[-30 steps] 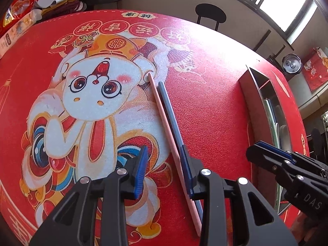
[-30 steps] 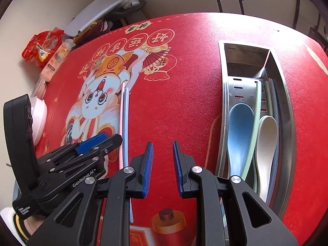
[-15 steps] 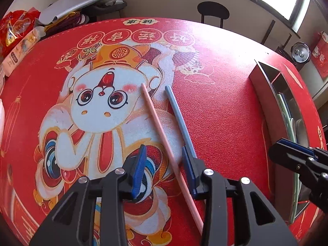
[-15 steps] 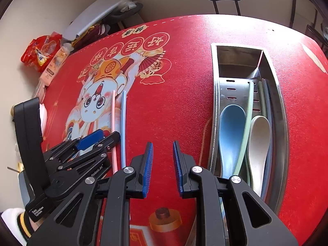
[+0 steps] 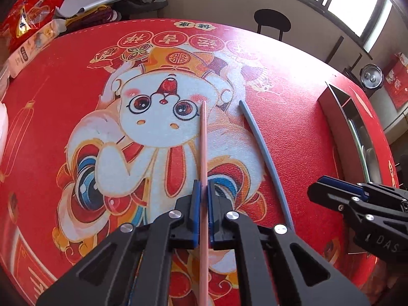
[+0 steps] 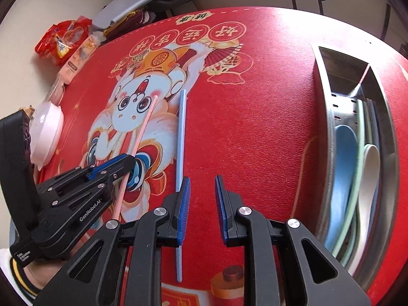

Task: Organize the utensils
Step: 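Close the right gripper on the blue chopstick while the left gripper holds the pink chopstick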

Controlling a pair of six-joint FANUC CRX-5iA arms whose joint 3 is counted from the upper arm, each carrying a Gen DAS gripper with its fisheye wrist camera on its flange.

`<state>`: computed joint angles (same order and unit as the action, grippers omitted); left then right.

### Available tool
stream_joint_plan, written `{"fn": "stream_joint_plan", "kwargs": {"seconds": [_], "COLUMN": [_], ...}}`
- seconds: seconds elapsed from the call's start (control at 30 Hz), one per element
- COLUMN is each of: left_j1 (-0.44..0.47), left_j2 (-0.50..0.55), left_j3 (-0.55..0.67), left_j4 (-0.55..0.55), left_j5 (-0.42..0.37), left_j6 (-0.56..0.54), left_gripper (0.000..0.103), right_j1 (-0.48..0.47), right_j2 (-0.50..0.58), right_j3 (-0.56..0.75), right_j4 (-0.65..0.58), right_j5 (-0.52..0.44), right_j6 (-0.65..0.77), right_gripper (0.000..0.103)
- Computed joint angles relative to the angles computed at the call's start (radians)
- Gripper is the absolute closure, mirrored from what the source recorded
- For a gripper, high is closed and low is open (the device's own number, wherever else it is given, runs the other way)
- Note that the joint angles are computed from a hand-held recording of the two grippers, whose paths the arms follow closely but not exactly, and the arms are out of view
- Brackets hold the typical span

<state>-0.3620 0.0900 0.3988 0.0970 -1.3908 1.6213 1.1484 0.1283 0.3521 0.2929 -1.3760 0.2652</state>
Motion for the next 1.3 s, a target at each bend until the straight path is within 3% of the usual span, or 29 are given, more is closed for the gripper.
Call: {"fn": "stream_joint_plan", "kwargs": {"seconds": [0.47, 0.67, 1.3], "left_j1": [0.058, 0.074, 0.069], "left_j2": [-0.043, -0.051, -0.097], "left_j3": [-0.061, -0.085, -0.151], "left_j4": [0.05, 0.079, 0.075], "left_j5": [0.015, 0.031, 0.105], "left_j6": [-0.035, -0.055, -0.11], "left_gripper": [0.097, 0.097, 0.095], "right_j1": [-0.002, 0.009, 0.024], "right_j2": [0.145, 0.185, 0.135], "right_j3": [0.157, 0.198, 0.114], "right_j4": [0.009, 0.049, 0.068], "right_j5": [-0.096, -0.161, -0.098], "right_j6": [0.115, 0.14, 0.103], "right_gripper": [0.083, 0.091, 0.096]}}
